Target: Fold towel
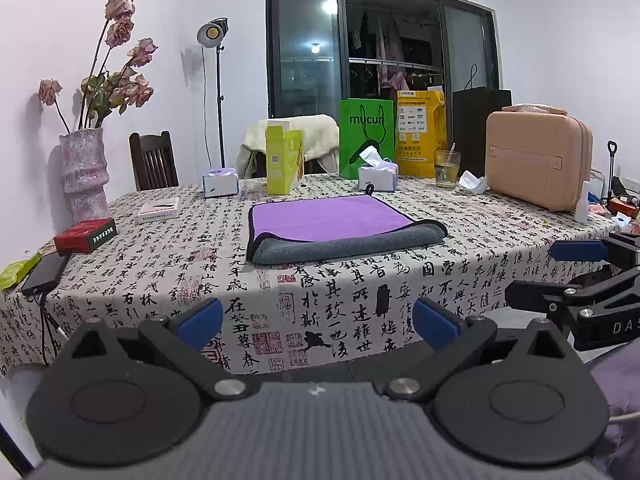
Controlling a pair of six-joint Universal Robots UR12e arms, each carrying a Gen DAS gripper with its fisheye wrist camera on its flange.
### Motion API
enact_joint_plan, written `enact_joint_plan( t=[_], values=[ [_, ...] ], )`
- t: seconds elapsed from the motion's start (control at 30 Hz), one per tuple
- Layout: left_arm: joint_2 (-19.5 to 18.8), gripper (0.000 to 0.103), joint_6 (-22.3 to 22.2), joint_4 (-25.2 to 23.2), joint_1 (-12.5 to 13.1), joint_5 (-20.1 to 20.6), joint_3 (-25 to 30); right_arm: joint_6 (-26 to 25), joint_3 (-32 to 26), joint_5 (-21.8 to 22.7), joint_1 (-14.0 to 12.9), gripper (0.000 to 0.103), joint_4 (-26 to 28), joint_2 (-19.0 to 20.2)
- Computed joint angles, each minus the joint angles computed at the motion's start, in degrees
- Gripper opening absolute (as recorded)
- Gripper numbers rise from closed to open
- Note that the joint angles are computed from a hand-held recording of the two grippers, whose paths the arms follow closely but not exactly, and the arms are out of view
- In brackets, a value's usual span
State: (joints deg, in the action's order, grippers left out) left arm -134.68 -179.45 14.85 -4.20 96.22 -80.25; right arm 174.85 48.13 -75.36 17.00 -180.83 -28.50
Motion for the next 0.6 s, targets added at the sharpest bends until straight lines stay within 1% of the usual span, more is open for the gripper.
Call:
enact_joint_plan(
  t=[0.23, 0.3, 0.47, 0.6],
  values=[
    [-0.45, 0.103, 0.16, -0.05, 0.11, 0.52, 0.39, -0.32, -0.30, -0.43, 0.04, 0.101, -0.07, 0.25],
    [-0.74, 0.103, 0.41, 0.16, -0.24, 1.38, 0.48, -0.48, -0.32, -0.66, -0.03, 0.101, -0.38, 0.30],
    [-0.94, 0.103, 0.64, 0.16, 0.08, 2.55, 0.81, 0.10, -0.24, -0.67, -0.28, 0.101, -0.96, 0.42],
    [-1.67, 0.103, 0.98, -0.49, 0.49, 2.80, 2.38, 0.50, -1.93, -0.83, -0.45, 0.101, 0.04, 1.30]
  ],
)
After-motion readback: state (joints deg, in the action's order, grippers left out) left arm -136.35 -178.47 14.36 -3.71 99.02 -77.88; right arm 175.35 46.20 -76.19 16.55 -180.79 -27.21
